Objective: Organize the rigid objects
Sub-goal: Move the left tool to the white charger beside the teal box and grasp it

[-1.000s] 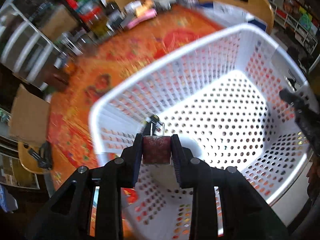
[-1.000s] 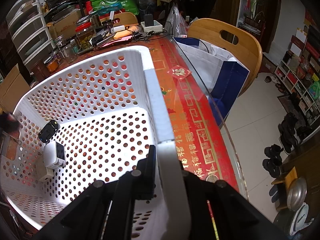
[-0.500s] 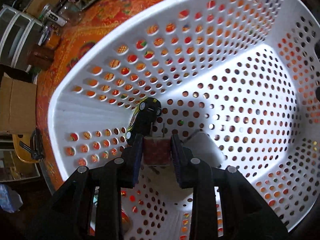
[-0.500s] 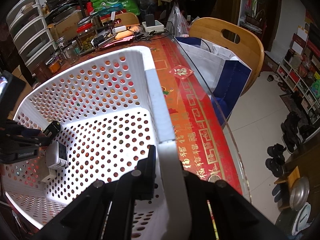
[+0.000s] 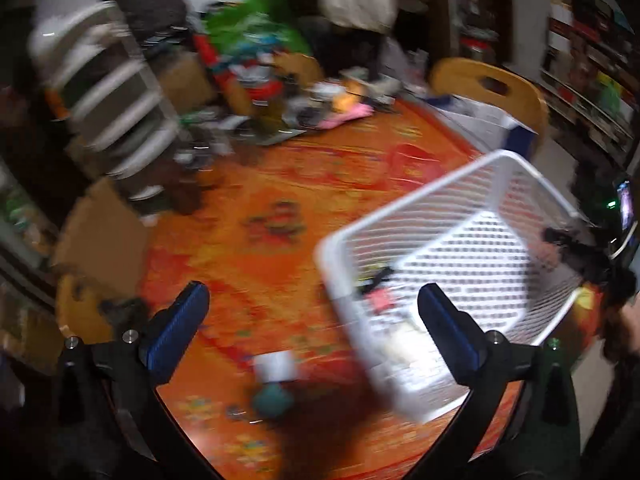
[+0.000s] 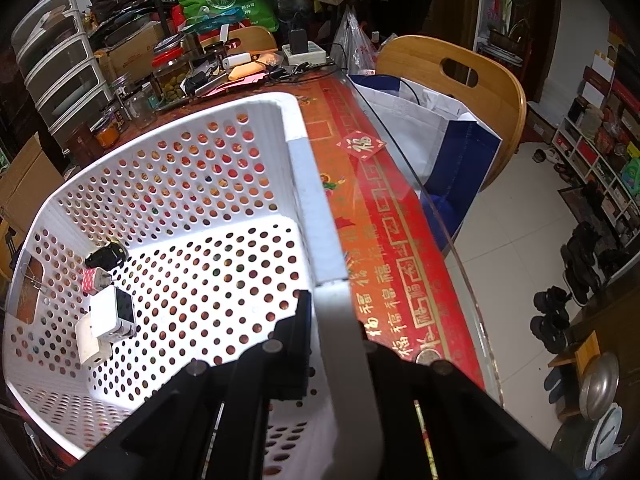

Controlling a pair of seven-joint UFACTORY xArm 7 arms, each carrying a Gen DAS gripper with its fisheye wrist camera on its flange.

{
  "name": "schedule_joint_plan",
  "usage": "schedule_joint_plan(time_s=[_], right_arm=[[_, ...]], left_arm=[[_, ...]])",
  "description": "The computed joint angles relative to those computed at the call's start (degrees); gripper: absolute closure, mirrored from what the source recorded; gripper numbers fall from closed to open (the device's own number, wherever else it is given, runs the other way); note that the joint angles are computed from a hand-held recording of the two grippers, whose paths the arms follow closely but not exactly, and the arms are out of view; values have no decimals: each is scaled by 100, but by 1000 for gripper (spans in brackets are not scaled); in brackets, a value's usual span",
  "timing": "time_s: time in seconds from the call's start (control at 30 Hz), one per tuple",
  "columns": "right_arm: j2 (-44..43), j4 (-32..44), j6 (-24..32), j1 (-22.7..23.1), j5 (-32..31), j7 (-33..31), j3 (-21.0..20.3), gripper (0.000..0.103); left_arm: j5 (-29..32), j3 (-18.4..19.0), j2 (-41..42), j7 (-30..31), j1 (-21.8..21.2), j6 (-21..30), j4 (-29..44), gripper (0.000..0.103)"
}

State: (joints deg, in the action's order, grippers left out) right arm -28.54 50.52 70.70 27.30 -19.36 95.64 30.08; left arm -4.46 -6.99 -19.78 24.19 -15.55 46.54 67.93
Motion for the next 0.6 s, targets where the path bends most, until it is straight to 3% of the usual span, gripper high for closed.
schedule_joint_plan(time_s=[0.1,0.2,0.37,0.6], right_arm=[[-7,-13,-14,-3,-2,-23,-19,97],[-10,-14,-11,-2,2,-27,-22,97],[22,16,23,-8,26,-73,-45,97],[60,64,126,2,62,-95,-51,97]], left_arm=[[-59,358,277,120,268,-4,50,0],[167,444,911,114,575,262,135,0],[154,452,2005,46,825,651,276,0],[-122,362,2381,-164,886,416,174,0]])
